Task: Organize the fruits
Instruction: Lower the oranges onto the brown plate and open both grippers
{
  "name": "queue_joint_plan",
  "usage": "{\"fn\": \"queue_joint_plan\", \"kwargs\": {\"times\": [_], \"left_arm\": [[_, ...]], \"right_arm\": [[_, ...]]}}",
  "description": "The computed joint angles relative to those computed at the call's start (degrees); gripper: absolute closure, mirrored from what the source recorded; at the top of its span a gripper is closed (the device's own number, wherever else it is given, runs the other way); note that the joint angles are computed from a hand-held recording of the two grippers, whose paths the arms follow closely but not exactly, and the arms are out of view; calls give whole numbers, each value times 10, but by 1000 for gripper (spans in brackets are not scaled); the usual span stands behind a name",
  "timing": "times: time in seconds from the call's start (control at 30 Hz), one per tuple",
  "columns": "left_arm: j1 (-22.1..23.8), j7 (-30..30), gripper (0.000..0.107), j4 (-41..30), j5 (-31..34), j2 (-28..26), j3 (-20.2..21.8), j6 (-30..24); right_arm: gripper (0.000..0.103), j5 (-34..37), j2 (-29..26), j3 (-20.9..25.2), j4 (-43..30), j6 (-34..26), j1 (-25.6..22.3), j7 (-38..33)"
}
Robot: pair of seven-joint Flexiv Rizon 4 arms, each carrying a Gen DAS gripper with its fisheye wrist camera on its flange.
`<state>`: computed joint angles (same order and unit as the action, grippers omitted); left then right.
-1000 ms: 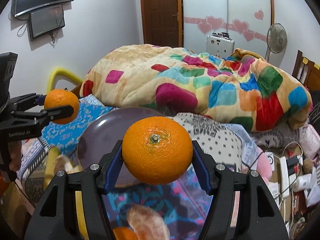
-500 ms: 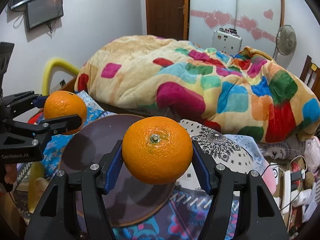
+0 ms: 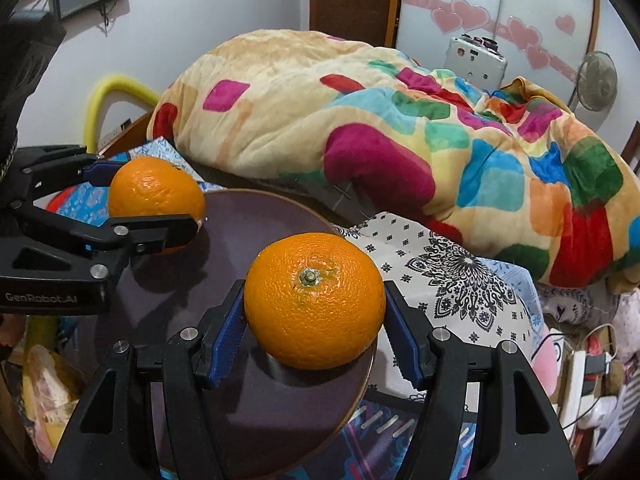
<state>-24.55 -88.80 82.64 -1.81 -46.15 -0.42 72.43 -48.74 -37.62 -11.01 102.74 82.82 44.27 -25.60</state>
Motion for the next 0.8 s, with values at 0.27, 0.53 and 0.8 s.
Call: {"fn": "queue_joint_plan", "kwargs": {"times": [0.27,0.53,0.8], "left_arm": [[-7,-2,39,-8,9,-4,9,-9],[-2,-10,25,33,7,23,6,33],[-22,-43,23,102,24,80,35,82]], "right_arm": [[40,-2,-2,8,-4,-10,-4,-10],[31,-15,8,-4,8,-9,7,13],[31,-136,60,-88,63,28,55,153]]}}
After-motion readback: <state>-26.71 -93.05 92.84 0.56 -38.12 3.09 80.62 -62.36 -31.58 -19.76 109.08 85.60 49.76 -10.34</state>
